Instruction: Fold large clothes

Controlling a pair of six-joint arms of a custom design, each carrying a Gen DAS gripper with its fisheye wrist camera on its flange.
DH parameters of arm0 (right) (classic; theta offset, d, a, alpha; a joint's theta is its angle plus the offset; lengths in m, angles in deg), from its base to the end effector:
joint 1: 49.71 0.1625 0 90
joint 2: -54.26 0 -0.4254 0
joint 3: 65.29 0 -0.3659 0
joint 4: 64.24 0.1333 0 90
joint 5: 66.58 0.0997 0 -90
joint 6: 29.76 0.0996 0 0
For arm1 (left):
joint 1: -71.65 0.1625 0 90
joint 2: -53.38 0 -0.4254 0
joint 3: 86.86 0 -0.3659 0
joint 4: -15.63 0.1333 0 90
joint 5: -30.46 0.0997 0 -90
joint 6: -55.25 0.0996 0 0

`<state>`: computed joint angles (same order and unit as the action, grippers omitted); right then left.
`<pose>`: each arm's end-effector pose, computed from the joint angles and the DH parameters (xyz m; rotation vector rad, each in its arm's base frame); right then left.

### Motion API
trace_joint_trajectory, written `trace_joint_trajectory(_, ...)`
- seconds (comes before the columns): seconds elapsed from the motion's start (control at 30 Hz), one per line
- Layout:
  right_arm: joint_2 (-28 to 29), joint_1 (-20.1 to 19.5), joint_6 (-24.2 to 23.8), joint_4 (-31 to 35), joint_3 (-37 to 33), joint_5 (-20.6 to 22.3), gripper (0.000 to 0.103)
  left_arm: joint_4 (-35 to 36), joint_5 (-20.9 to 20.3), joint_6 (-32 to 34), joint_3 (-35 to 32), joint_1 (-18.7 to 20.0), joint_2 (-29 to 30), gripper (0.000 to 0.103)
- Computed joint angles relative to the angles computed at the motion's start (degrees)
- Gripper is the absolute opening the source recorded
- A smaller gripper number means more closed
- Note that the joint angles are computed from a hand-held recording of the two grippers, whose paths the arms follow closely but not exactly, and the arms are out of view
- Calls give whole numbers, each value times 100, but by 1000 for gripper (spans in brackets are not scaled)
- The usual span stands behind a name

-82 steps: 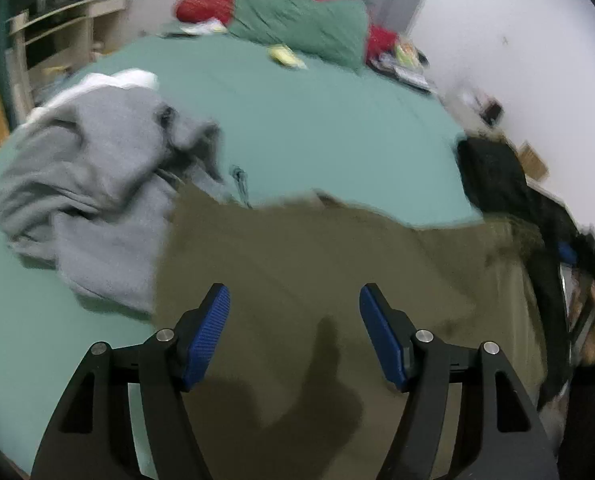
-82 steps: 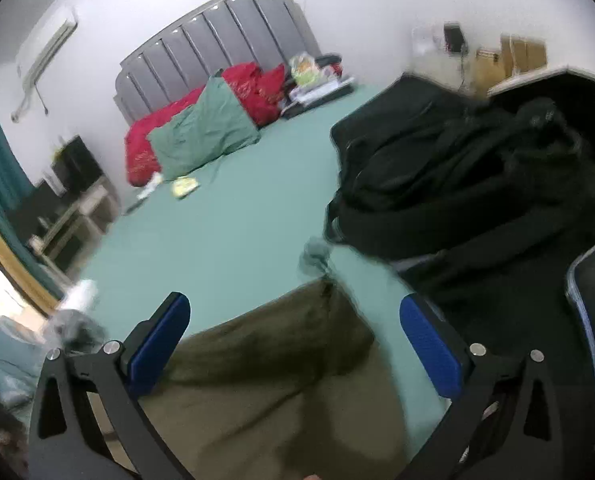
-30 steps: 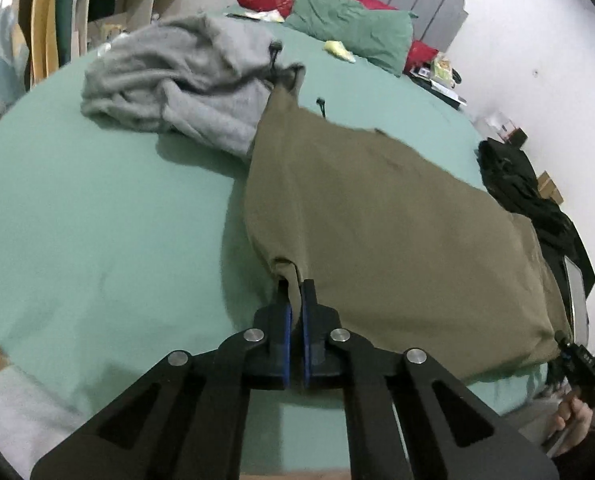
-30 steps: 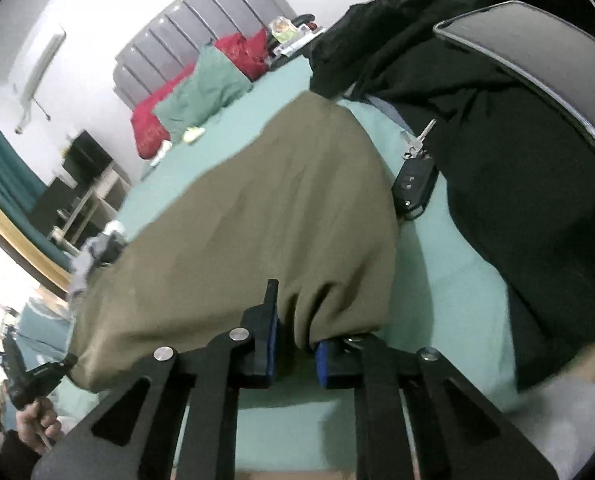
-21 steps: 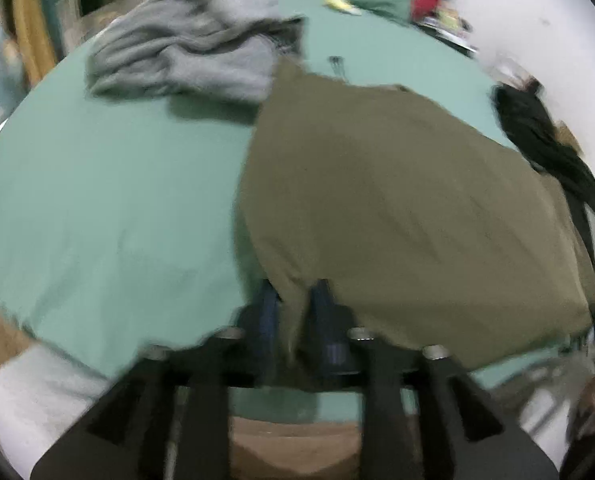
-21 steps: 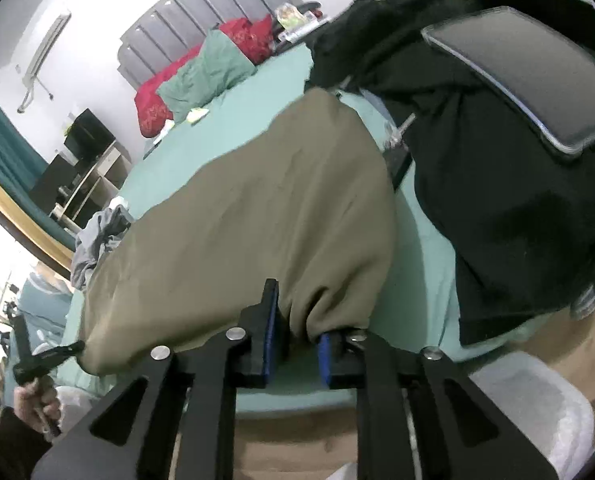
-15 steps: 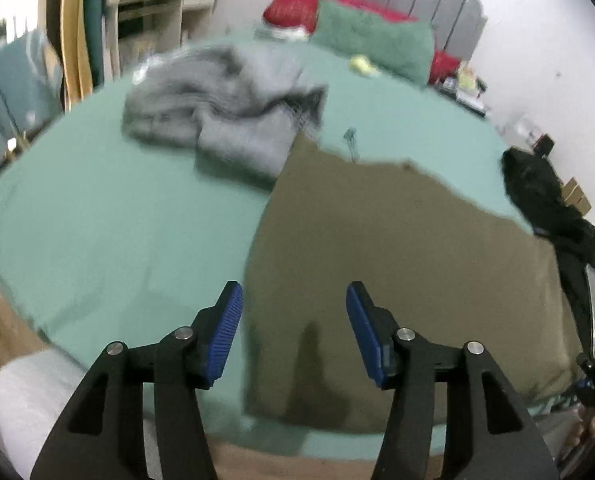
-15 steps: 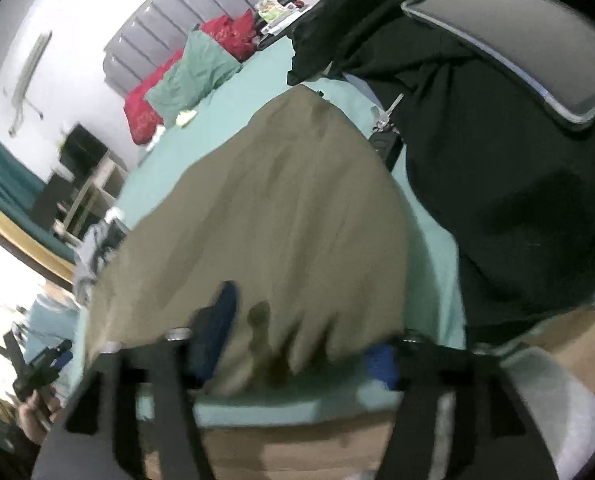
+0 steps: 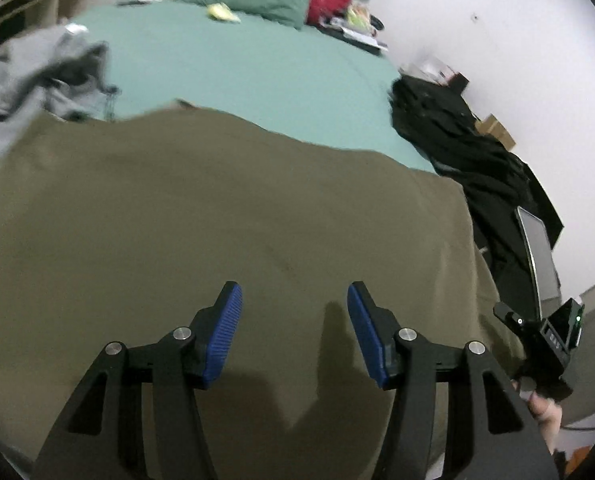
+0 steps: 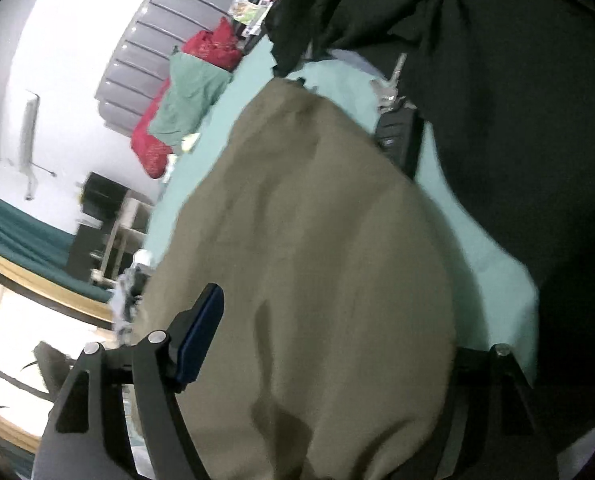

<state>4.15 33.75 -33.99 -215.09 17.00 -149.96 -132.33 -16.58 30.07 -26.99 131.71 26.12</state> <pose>0.0621 -0.7293 0.2551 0.0160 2.9777 -0.7737 -0.2288 -0.8003 0.1370 -0.1176 2.5150 -0.9566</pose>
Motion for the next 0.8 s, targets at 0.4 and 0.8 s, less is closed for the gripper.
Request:
trace_joint_trajectory(0.4, 102, 246, -1049, 151, 43, 496, 31, 1346, 196, -55, -1231, 217, 854, 58)
trace_joint_trajectory(0.8, -42, 653, -1366, -637, 408, 684, 9, 887, 566, 451, -1076, 198, 882, 59)
